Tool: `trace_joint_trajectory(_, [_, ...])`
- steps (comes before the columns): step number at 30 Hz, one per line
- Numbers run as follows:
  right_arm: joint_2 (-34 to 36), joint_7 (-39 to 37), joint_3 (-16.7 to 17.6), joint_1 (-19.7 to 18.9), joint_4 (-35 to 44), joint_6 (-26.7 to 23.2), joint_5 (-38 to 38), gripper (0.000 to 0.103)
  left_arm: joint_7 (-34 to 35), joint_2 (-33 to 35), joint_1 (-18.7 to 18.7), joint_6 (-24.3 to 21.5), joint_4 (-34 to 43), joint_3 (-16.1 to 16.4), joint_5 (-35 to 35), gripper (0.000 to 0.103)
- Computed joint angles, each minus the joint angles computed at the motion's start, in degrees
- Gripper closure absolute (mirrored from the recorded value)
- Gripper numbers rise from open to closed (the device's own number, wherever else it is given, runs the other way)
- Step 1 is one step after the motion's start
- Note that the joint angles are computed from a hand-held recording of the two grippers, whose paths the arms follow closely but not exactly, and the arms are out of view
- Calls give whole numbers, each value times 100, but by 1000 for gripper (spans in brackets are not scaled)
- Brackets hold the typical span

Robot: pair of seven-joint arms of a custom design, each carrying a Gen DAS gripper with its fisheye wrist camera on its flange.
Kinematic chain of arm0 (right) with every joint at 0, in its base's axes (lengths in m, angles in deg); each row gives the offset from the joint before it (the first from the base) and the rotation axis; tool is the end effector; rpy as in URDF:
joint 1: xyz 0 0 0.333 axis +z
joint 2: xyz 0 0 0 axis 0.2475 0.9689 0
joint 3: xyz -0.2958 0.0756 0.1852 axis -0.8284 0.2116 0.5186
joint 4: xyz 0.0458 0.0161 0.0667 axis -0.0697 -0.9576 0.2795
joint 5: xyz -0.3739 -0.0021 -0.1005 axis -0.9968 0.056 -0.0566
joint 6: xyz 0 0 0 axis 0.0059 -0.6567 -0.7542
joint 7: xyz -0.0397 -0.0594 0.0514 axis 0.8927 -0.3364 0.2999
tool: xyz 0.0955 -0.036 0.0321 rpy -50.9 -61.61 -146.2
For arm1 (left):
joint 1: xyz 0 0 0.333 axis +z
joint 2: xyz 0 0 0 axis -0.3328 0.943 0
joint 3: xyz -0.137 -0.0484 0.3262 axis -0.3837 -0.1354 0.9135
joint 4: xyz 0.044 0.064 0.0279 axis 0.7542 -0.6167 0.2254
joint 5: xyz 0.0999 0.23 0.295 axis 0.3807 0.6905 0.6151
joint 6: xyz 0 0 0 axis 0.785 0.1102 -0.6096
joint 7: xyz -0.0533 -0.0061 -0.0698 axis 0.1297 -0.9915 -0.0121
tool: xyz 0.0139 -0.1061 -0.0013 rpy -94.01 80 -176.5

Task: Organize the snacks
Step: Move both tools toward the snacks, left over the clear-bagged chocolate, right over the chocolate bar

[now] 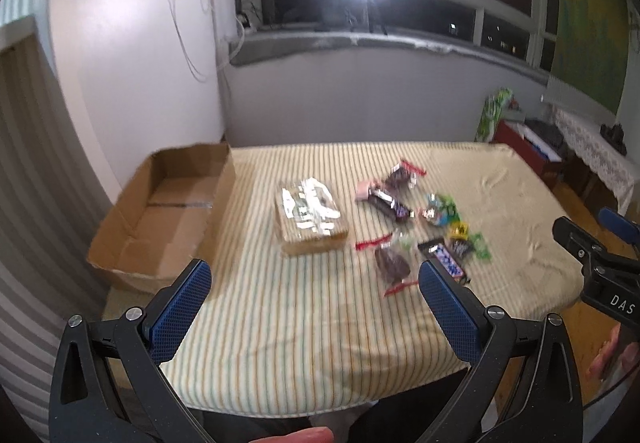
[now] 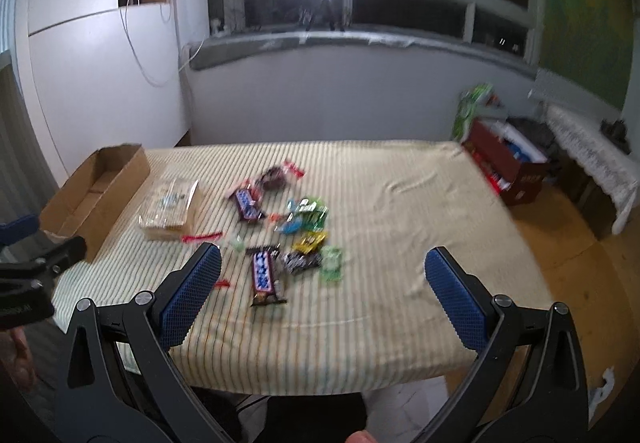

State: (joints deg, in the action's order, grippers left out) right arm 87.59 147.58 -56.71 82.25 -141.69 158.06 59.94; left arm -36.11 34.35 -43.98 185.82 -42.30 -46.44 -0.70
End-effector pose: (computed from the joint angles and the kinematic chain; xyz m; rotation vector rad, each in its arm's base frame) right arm 0.5585 0.4274 0.4457 -1.8728 1.3257 -0.6439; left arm 0.5010 -0.3606 0.4488 -1.8962 1.4217 -0.6410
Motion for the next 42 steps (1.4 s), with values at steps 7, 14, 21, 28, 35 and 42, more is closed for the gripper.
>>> trace_joint_trajectory(7, [263, -296, 1122, -988, 504, -445, -117, 0, 390, 458, 168, 682, 132, 136, -436, 0])
trace_joint_trajectory(14, [574, -519, 2200, -1921, 1005, -783, -195, 0, 710, 817, 197, 1293, 254, 346, -766, 0])
trace_joint_trajectory(21, [861, -1148, 3007, -2534, 1388, -1012, -19, 6, 992, 1079, 159, 1618, 444, 555, -861, 0])
trace_joint_trajectory(28, [1138, -1242, 2965, -2487, 1743, -1272, 44, 10, 1034, 1047, 190, 1869, 369, 685, -960, 0])
trace_joint_trajectory(35, [1225, -1211, 2858, -2382, 1874, -1304, -138, 16, 1186, 1096, 180, 1815, 452, 716, -1044, 0])
trace_joint_trajectory(42, [1215, -1085, 2680, -2218, 1863, -1205, -312, 17, 1347, 1148, 136, 1739, 584, 718, -1155, 0])
